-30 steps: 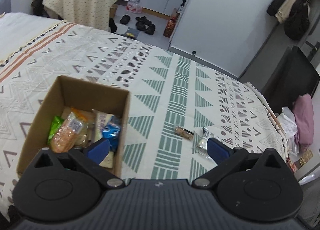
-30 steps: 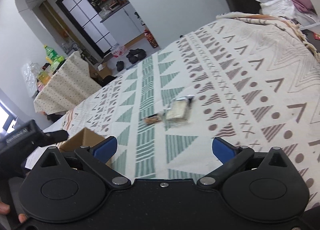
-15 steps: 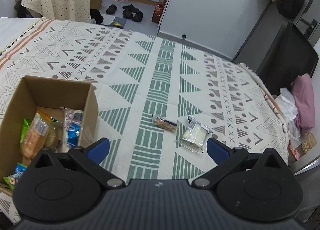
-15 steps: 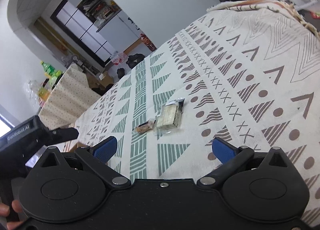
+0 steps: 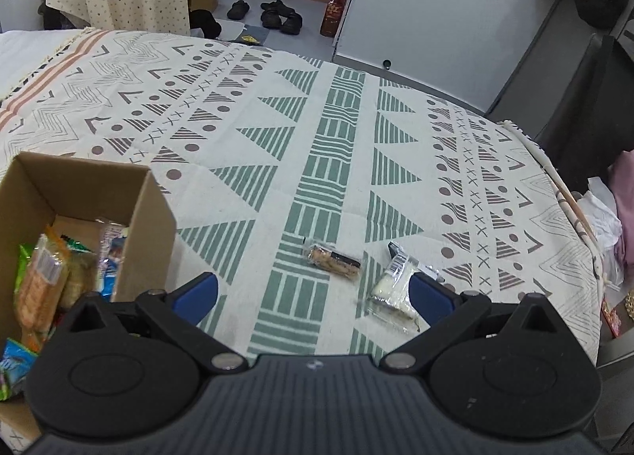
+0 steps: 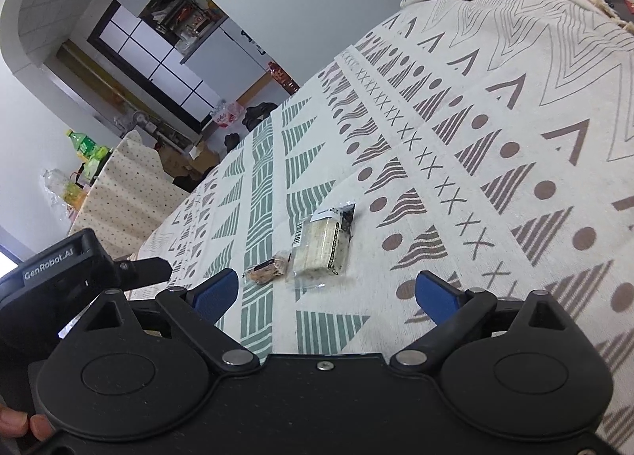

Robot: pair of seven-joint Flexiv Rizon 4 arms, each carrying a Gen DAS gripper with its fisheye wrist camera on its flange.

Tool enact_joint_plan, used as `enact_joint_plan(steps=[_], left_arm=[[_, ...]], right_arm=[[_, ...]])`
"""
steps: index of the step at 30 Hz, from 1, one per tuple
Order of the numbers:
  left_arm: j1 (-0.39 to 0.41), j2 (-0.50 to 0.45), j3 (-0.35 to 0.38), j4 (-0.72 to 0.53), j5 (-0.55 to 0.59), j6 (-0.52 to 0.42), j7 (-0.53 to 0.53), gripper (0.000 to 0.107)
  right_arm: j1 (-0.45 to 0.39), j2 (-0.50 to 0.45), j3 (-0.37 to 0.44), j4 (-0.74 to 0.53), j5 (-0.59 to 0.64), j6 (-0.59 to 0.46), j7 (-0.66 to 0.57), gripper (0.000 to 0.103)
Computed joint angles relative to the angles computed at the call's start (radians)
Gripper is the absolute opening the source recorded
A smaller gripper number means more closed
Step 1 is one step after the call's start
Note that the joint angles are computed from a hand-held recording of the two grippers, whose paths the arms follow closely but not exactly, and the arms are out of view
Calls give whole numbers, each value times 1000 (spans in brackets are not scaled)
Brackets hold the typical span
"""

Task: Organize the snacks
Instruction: 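Move both open tools back over the remaining snacks on the bed, then grasp the small brown bar with the left tool while the right tool grasps the white bread pack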

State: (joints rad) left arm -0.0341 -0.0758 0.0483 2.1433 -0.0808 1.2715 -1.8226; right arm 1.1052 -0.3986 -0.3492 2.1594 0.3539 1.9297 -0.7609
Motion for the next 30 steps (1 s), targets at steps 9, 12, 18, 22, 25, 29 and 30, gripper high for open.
enact_joint_plan(steps=[9,12,18,22,25,29,30], left_arm=[[-1,-87,-6,-45,-34,9,-40,89],[-5,-115,-2,-60,-40,8,-58,81],[4,-167,-18,-76,-107,25,-52,68],[4,-206,-27,-104,-141,28,-58,64],[6,-230,-40,-120,-172,22,-49,60],[-13,-262,-23,-149,-160,1,-75,59],[-19,-271,-15,-157,-150,-6,-88,59]], right_arm=[[-207,-59,192,-72,-81,9,34,87],[-252,-84,231,-99,-113,-1,48,82],[-337,-134,307,-151,-175,8,76,75],[-362,-165,324,-183,-210,-8,93,70],[-359,-181,313,-200,-222,-5,97,69],[-373,-202,321,-216,-242,7,96,67],[-372,-205,320,-217,-244,8,93,67]])
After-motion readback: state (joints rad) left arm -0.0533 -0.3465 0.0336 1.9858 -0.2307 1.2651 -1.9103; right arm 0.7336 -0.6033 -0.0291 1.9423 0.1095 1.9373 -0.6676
